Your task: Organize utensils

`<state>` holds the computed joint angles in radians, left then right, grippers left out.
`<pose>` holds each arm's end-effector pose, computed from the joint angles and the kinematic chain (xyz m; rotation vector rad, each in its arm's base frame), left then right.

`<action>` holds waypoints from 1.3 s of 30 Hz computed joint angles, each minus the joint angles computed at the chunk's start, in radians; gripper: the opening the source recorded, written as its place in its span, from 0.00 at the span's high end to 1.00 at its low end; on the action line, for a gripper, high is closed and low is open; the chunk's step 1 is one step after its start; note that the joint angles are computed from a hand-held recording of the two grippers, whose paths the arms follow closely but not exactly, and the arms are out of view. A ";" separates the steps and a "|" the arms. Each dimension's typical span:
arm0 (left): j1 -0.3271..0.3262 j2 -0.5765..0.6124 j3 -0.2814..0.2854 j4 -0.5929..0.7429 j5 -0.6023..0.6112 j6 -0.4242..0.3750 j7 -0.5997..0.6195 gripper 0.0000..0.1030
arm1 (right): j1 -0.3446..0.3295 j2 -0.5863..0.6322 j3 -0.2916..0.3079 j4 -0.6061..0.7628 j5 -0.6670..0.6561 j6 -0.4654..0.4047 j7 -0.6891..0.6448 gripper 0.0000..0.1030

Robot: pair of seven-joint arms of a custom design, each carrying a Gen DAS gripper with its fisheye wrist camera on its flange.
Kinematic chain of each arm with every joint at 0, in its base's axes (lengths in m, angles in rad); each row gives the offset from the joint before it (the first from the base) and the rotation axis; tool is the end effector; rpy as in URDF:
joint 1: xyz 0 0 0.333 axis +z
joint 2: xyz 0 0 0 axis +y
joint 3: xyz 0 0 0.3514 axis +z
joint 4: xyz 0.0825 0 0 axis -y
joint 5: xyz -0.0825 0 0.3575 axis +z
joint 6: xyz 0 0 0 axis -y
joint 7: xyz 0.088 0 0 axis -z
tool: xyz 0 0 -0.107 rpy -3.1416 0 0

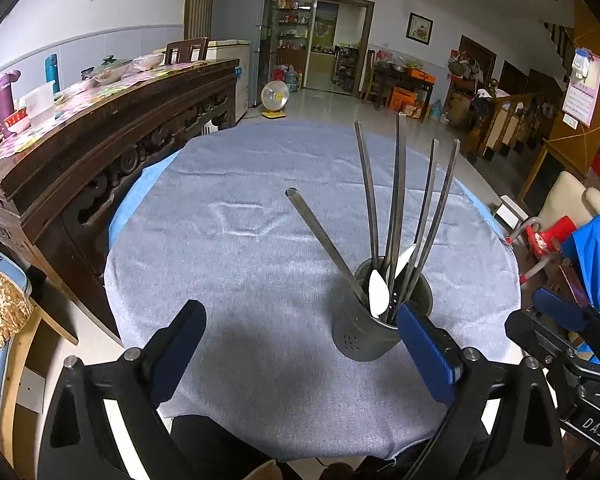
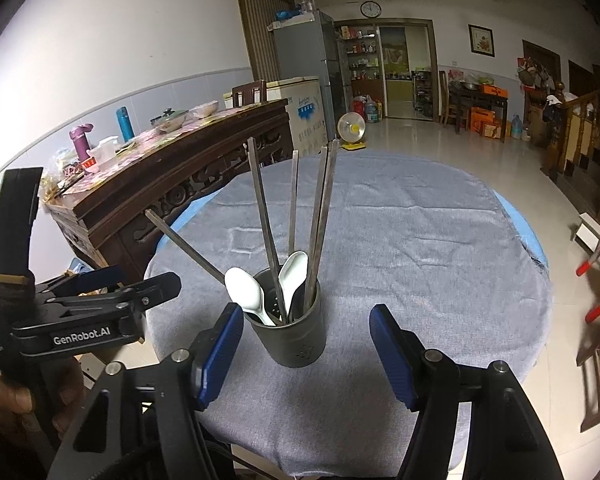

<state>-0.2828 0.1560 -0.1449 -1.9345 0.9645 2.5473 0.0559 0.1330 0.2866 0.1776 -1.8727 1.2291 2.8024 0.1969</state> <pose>0.5531 -0.2586 0.5005 -2.0487 1.3643 -0.7003 0.6242 0.1421 0.4582 -1.9740 1.0493 -0.3705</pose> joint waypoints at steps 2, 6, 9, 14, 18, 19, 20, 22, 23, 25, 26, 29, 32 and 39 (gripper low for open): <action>0.000 -0.001 0.001 0.000 0.003 0.003 -0.001 0.06 | 0.001 0.001 0.000 0.001 -0.001 0.001 -0.002 0.32; -0.002 0.001 0.001 0.003 0.011 0.000 -0.005 0.06 | 0.000 0.003 0.002 0.006 -0.003 -0.002 -0.007 0.32; -0.001 0.001 0.001 0.003 0.013 0.001 -0.006 0.06 | 0.001 0.003 0.002 0.007 -0.007 -0.002 -0.006 0.32; 0.001 0.001 0.001 0.004 0.008 0.007 0.001 0.06 | 0.000 0.003 0.005 0.008 -0.008 0.000 -0.008 0.32; 0.001 0.000 0.001 0.003 0.008 0.012 0.001 0.06 | 0.002 0.006 0.004 0.010 -0.016 0.001 -0.003 0.32; 0.001 -0.001 0.002 0.003 0.008 0.014 0.000 0.06 | 0.002 0.006 0.005 0.010 -0.017 0.001 -0.002 0.32; 0.001 -0.001 0.002 0.003 0.010 0.015 -0.001 0.06 | 0.002 0.007 0.005 0.011 -0.019 0.002 -0.001 0.32; 0.002 0.001 0.002 0.003 0.009 0.018 0.001 0.06 | 0.002 0.007 0.006 0.012 -0.023 0.001 0.002 0.32; 0.002 0.002 0.002 0.004 0.009 0.018 0.002 0.06 | 0.002 0.007 0.007 0.012 -0.024 0.002 0.003 0.32; 0.001 0.002 0.002 0.005 0.009 0.018 0.004 0.06 | 0.002 0.007 0.008 0.012 -0.025 0.002 0.004 0.32; 0.001 0.002 0.003 0.005 0.009 0.020 0.005 0.06 | 0.002 0.007 0.008 0.012 -0.026 0.003 0.004 0.32; 0.003 0.000 0.004 0.000 0.011 0.029 0.002 0.06 | 0.001 0.007 0.008 0.012 -0.028 0.003 0.008 0.32; 0.005 -0.002 0.005 -0.002 0.013 0.037 -0.001 0.06 | 0.003 0.009 0.008 0.014 -0.039 0.004 0.019 0.32; 0.009 0.007 0.005 0.004 -0.006 0.058 0.031 0.06 | 0.001 0.011 0.012 0.016 -0.045 0.005 0.024 0.32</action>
